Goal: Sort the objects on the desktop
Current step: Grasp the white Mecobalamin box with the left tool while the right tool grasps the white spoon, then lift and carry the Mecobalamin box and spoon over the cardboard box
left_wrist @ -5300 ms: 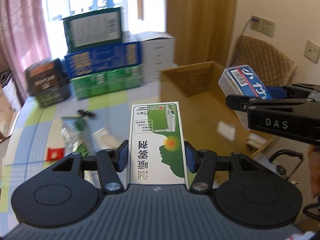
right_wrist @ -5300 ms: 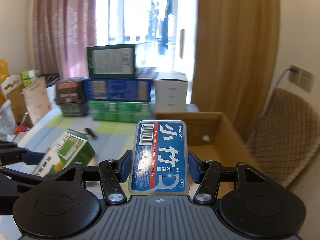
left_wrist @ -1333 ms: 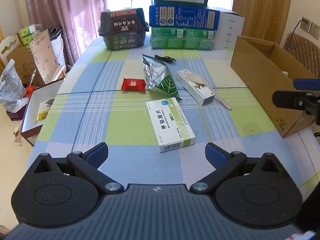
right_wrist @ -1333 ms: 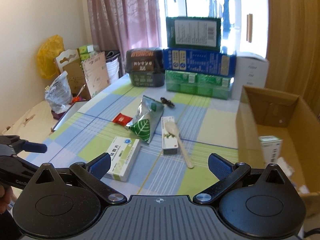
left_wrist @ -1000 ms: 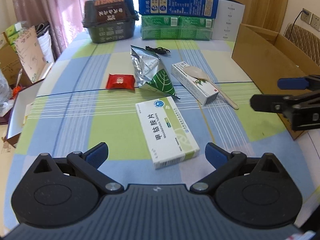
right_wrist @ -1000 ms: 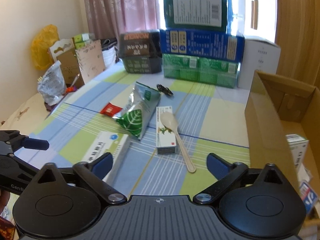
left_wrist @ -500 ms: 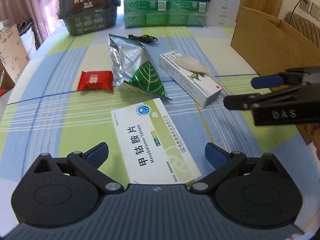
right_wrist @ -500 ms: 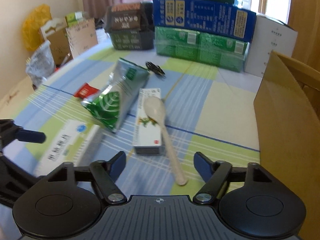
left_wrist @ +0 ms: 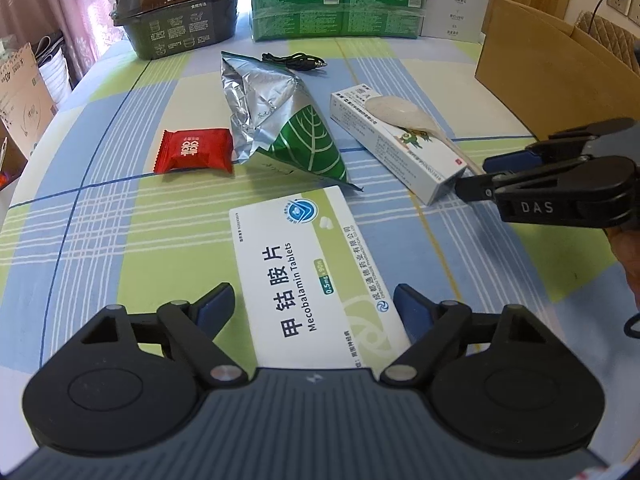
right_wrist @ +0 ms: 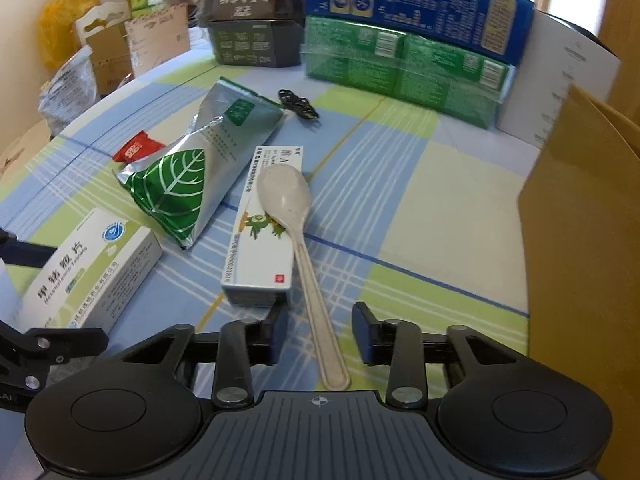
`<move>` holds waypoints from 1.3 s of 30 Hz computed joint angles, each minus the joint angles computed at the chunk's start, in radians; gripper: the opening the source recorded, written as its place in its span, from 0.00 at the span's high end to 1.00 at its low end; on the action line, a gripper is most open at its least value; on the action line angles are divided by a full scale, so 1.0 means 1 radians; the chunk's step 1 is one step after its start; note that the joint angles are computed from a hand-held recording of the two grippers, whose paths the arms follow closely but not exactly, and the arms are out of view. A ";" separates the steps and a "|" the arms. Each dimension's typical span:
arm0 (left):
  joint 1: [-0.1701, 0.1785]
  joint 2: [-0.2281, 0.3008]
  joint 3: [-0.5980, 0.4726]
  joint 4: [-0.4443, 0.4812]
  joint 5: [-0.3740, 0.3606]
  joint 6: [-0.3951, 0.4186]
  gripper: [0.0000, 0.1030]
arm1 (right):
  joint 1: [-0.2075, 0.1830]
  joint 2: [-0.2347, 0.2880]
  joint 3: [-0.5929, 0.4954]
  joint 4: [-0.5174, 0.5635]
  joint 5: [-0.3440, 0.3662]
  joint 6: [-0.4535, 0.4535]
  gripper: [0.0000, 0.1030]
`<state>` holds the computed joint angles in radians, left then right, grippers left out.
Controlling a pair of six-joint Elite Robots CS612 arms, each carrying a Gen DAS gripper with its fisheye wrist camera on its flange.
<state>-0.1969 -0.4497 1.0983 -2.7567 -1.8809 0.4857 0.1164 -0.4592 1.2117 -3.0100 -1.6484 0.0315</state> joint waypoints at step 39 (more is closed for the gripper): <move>0.022 -0.039 0.073 -0.001 -0.018 0.053 0.33 | 0.046 -0.058 0.101 -0.009 0.079 0.108 0.60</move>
